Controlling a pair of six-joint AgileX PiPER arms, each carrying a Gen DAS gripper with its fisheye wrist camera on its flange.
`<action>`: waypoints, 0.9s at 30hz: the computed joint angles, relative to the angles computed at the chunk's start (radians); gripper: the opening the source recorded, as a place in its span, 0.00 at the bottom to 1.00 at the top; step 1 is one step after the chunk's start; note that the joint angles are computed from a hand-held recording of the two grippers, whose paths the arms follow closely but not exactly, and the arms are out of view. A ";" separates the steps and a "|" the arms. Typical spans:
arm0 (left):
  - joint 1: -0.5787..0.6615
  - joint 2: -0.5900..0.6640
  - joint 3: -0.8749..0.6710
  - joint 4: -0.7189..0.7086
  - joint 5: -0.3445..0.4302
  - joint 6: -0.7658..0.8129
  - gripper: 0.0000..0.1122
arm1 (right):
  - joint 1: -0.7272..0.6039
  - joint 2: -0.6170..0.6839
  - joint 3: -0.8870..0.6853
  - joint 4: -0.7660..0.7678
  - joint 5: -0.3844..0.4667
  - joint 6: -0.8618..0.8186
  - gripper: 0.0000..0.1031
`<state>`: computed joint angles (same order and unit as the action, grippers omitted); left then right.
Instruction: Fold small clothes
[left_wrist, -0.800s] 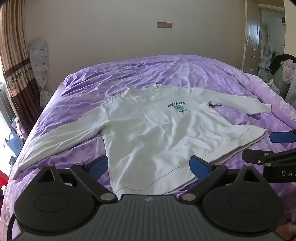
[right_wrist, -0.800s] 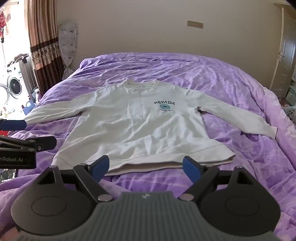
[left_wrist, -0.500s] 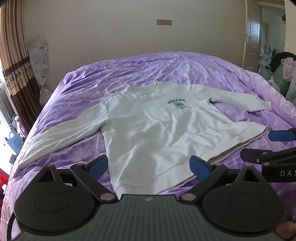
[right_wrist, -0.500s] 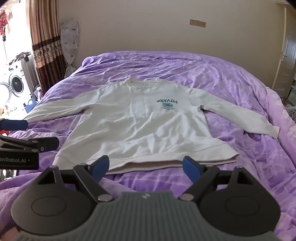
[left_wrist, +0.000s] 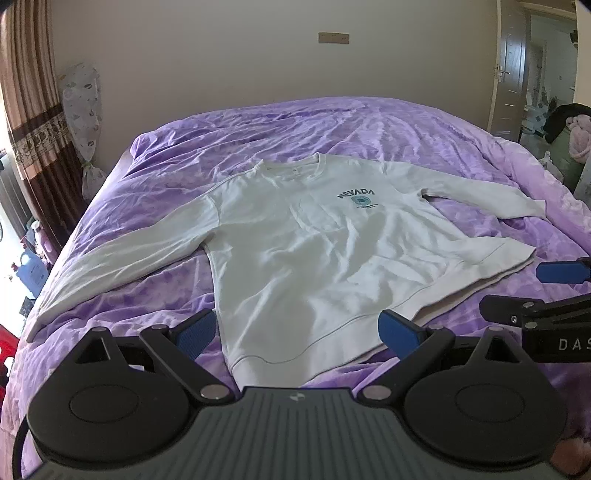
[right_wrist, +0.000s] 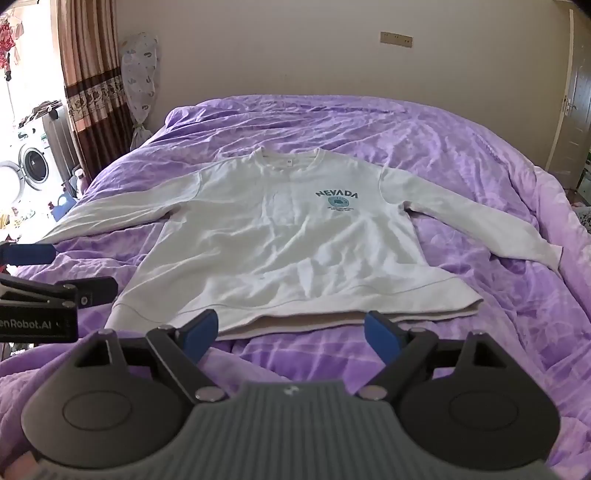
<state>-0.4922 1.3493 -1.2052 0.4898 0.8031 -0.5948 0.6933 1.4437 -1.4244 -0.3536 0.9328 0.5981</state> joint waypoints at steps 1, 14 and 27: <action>0.001 -0.001 0.002 0.000 -0.001 -0.001 0.92 | -0.007 0.004 -0.006 0.010 0.001 -0.012 0.80; -0.001 -0.002 0.004 0.004 0.002 -0.007 0.92 | -0.012 0.004 -0.008 0.020 0.005 -0.023 0.80; 0.000 -0.004 0.003 0.006 0.004 -0.009 0.92 | -0.009 0.002 -0.005 0.017 0.003 -0.020 0.80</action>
